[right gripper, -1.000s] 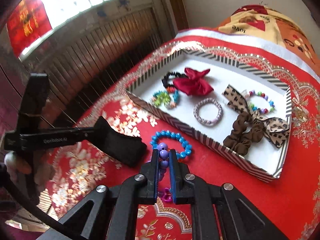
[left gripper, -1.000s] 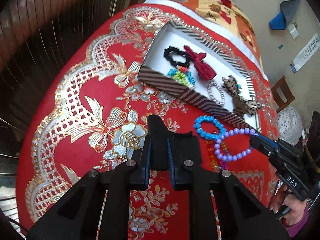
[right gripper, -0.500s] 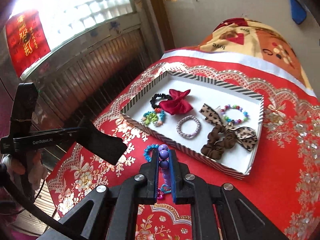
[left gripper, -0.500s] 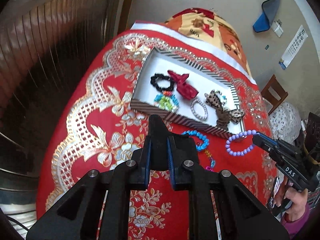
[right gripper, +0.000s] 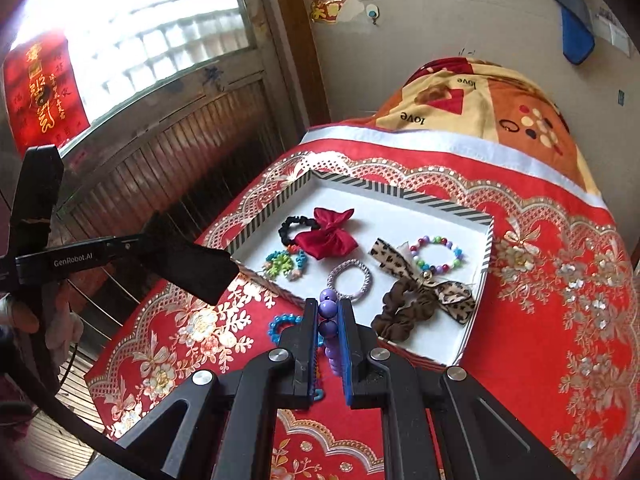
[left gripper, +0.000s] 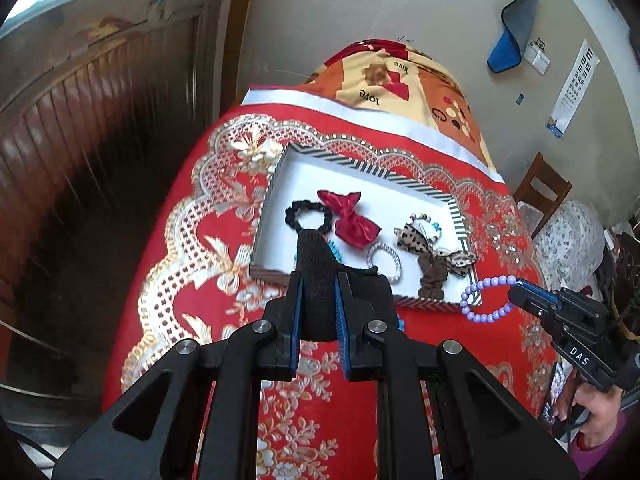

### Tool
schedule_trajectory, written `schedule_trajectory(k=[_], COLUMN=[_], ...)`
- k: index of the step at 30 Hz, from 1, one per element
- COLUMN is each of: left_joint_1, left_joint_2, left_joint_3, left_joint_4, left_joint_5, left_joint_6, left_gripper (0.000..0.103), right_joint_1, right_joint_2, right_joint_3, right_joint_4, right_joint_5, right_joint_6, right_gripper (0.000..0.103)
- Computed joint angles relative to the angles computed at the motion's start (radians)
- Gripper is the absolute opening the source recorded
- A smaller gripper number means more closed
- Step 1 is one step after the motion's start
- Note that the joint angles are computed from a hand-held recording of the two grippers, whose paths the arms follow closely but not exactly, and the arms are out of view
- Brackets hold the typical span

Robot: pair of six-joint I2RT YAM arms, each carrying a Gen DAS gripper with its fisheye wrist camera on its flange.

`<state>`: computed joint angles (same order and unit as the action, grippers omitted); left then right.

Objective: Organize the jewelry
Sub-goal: 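Carry the black pouch and purple bracelet over the white tray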

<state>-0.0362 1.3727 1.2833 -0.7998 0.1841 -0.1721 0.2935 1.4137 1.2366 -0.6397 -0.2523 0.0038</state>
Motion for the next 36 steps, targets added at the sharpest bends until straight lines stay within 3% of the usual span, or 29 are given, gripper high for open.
schedule_trajectory(k=[36], left_joint_1=[-0.057], left_joint_2=[0.421], left_joint_3=[0.384], left_joint_4=[0.004], left_joint_5=[-0.069], left_joint_6=[0.021], left_gripper=[0.014], right_joint_1=[-0.057], right_joint_2=[0.367], right_joint_3=[0.397], right_joint_4=[-0.097], right_joint_5=[0.016], right_joint_6=[-0.08], right_gripper=[0.008])
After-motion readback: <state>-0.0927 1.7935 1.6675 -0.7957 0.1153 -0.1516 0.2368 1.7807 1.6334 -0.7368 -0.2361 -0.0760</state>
